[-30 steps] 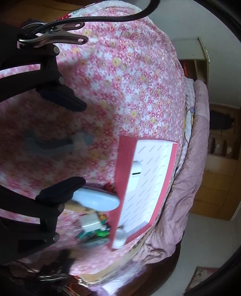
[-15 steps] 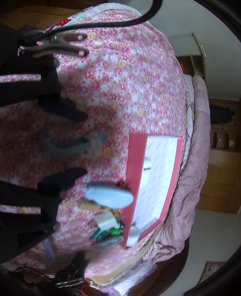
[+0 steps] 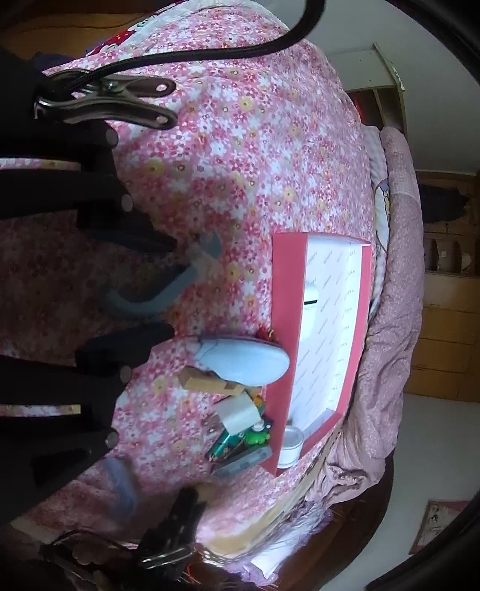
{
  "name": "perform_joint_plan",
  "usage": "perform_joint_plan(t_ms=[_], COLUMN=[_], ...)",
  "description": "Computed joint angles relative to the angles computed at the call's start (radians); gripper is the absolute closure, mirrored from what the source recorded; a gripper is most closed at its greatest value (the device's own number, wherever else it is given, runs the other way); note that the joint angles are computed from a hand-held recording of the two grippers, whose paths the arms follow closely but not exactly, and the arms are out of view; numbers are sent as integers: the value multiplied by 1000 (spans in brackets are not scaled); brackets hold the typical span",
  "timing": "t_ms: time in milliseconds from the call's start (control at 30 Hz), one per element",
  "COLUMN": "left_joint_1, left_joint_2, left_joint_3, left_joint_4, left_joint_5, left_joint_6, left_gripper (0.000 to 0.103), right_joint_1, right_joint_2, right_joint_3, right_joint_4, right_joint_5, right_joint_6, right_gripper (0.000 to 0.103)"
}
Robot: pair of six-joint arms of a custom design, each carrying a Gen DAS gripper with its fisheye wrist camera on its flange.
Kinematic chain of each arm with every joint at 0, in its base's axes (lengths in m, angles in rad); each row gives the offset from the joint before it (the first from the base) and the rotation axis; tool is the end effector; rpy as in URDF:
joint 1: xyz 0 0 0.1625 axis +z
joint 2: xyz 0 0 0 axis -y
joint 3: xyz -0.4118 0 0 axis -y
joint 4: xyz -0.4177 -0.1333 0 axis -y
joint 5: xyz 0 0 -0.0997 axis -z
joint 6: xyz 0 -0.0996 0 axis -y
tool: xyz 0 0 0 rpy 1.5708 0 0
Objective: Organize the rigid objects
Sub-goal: 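Lift the inhaler with the left gripper and carry it toward the tray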
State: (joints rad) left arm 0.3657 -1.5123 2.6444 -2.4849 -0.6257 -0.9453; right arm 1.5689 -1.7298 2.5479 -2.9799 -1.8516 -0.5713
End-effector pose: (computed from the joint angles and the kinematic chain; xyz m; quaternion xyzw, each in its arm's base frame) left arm -0.1908 -0.3022 0.1169 0.1637 0.8713 -0.3520 0.3004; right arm 0.1050 -0.3567 0.2403 0.2269 -0.9206 0.2387 0.2099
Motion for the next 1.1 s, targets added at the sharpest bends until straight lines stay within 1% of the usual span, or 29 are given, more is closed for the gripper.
perform_joint_plan(t_ms=[33,100,167,200,267,300,400,533,567,633,667,700,767,1000,1100], left_joint_1=[0,7,21,32,53,59,64,66,71,78,78,77,71,27,10], left_joint_2=[-3,12,31,38,39,37,40,92,103,104,101,96,80,19,8], left_joint_3=[2,-11,-26,-29,-25,-24,-11,-19,-21,-24,-24,-23,-13,24,28], left_joint_4=[1,29,48,32,-44,-63,-138,-202,-225,-247,-247,-243,-240,-206,-208], left_joint_5=[2,23,52,58,45,38,16,23,21,8,8,7,2,-11,-10], left_joint_6=[3,11,41,72,149,167,233,316,337,358,357,354,339,273,267], left_gripper=[54,40,36,36,36,36,36,36,38,52,67,75,81,81,82], right_joint_1=[5,7,10,11,7,4,1,6,8,10,11,11,10,15,21], right_joint_2=[1,-5,-9,-8,-5,-7,-10,-7,-6,-7,-9,-11,-17,-14,-4], right_joint_3=[1,2,6,6,3,2,1,0,-1,-1,-2,-3,-4,-7,-14], right_joint_4=[0,9,12,12,18,23,26,25,25,25,26,29,36,35,28], right_joint_5=[-6,5,9,6,7,10,15,10,8,7,7,8,13,2,-10], right_joint_6=[-2,-9,-14,-13,-6,-4,0,0,2,4,6,8,13,24,28], right_gripper=[60,60,60,60,60,60,60,60,60,60,60,60,60,60,60])
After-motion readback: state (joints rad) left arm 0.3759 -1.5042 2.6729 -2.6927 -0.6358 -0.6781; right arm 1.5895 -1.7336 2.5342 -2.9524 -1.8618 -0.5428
